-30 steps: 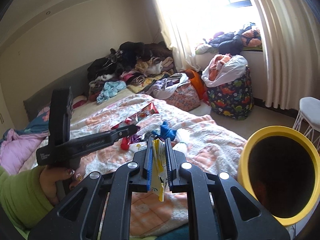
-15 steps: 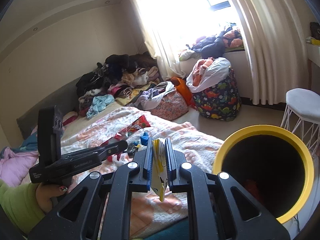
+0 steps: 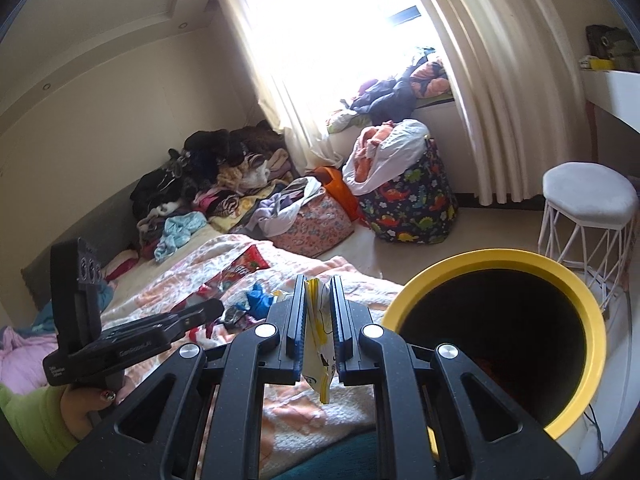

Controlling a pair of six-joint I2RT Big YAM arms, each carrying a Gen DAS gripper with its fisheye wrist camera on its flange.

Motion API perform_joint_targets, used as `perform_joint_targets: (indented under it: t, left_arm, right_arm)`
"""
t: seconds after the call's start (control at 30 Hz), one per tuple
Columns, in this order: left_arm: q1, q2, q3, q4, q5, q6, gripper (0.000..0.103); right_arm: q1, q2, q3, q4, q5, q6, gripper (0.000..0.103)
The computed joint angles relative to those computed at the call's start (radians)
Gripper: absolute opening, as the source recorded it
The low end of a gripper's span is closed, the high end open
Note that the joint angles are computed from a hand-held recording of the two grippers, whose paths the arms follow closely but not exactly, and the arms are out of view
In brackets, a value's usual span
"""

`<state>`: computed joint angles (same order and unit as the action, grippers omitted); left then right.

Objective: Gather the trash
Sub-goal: 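Carry the red chip bag and yellow snack bag over the bin with both tools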

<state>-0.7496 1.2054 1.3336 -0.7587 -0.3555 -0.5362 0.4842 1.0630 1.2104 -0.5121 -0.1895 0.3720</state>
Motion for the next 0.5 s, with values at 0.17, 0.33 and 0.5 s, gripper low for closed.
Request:
perform_joint_targets:
  t: [0.17, 0.33, 0.5]
  left_arm:
    - [-0.010, 0.032, 0.027, 0.000, 0.004, 0.013, 0.011]
    - [-0.024, 0.061, 0.049, 0.005, 0.012, 0.033, 0.011]
    - [-0.034, 0.088, 0.068, 0.006, 0.026, 0.048, 0.011]
  right_arm:
    - [-0.044, -0.005, -0.012, 0.013, -0.010, 0.026, 0.011]
    - [-0.086, -0.006, -0.020, 0.016, 0.000, 0.056, 0.011]
    - [-0.129, -0.010, -0.037, 0.019, 0.007, 0.081, 0.011]
